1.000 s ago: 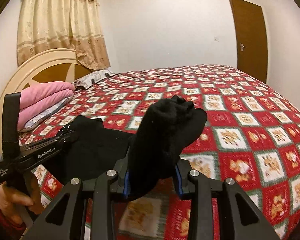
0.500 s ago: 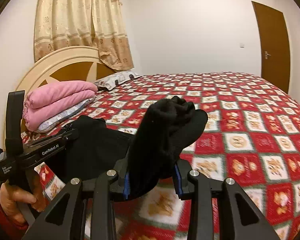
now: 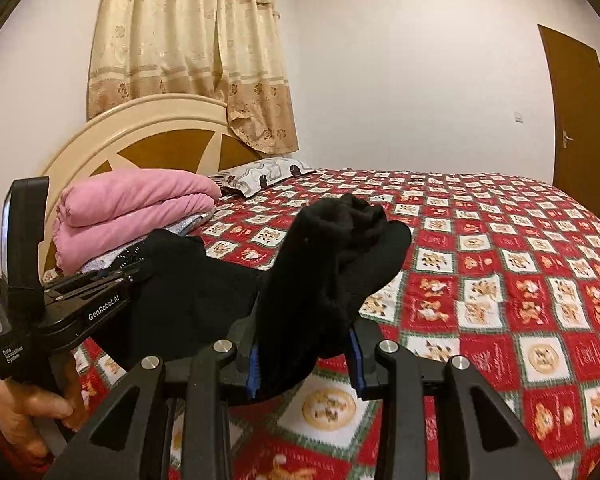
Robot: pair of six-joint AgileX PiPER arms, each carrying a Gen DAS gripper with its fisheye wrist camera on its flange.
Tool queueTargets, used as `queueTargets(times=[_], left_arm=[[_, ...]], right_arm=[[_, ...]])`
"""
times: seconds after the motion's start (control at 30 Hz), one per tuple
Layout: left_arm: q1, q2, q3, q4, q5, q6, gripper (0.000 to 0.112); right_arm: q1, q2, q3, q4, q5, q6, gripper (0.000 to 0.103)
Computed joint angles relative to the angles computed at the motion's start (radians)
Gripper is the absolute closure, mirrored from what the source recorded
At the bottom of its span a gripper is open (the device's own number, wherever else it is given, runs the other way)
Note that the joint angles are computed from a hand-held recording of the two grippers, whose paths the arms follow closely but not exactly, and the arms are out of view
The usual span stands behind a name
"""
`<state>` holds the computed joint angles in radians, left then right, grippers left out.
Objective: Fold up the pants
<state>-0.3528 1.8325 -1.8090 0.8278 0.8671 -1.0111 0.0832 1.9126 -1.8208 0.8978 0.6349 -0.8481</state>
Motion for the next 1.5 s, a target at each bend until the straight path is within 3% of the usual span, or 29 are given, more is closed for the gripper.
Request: queueTargets(times=[0.23, 0.33, 0.43, 0.53, 0.63, 0.77, 0.83, 0.87, 0.93, 1.03, 1.1, 1.13, 1.17, 1.23, 1.33, 1.5], left_arm=[[0.046, 0.087, -0.004, -0.003, -0.038, -0.004, 0.097], [0.067, 0.131, -0.007, -0.085, -0.042, 0.066, 0.097], [0.083, 0.151, 0.012, -0.121, -0.015, 0.083, 0.096], [0.117, 0.137, 0.064, -0.201, -0.034, 0.107, 0.08], [0.103, 0.125, 0.09, -0.151, -0.013, 0.087, 0.061], [0.1, 0.096, 0.121, -0.11, 0.025, 0.129, 0.029], [0.118, 0.067, 0.152, -0.109, 0.03, 0.139, 0.017], [0.128, 0.047, 0.17, -0.105, 0.035, 0.126, 0.015], [0.141, 0.008, 0.206, -0.086, 0.049, 0.081, 0.015], [0.131, -0.016, 0.218, -0.021, 0.114, 0.009, 0.016], [0.125, -0.034, 0.226, -0.004, 0.113, -0.016, 0.016], [0.119, -0.041, 0.222, -0.001, 0.104, -0.021, 0.016], [0.111, -0.045, 0.216, 0.005, 0.099, -0.024, 0.016], [0.077, -0.036, 0.18, 0.036, 0.092, -0.033, 0.016], [0.03, 0.026, 0.073, 0.039, 0.085, 0.004, 0.016], [0.027, 0.188, -0.11, -0.132, 0.139, 0.129, 0.016]], right_arm=[[0.059, 0.147, -0.112, -0.215, -0.04, 0.181, 0.068], [0.061, 0.217, -0.175, -0.329, 0.01, 0.272, 0.068], [0.034, 0.278, -0.237, -0.343, 0.082, 0.316, 0.066], [-0.001, 0.368, -0.369, -0.346, 0.232, 0.391, 0.052], [-0.034, 0.437, -0.496, -0.363, 0.356, 0.464, 0.023], [-0.145, 0.459, -0.494, -0.172, 0.488, 0.428, 0.019], [-0.194, 0.444, -0.45, -0.09, 0.514, 0.42, 0.019], [-0.21, 0.407, -0.387, -0.07, 0.489, 0.416, 0.019], [-0.236, 0.293, -0.207, -0.032, 0.355, 0.372, 0.019], [-0.245, 0.193, -0.081, 0.007, 0.214, 0.329, 0.019], [-0.222, 0.14, -0.039, 0.01, 0.142, 0.25, 0.02], [-0.199, 0.122, -0.034, -0.016, 0.115, 0.221, 0.027], [-0.169, 0.104, -0.035, -0.042, 0.087, 0.184, 0.055], [-0.112, 0.104, -0.078, -0.107, 0.085, 0.161, 0.082], [-0.055, 0.179, -0.22, -0.216, 0.145, 0.242, 0.082], [0.009, 0.311, -0.346, -0.464, 0.207, 0.452, 0.082]])
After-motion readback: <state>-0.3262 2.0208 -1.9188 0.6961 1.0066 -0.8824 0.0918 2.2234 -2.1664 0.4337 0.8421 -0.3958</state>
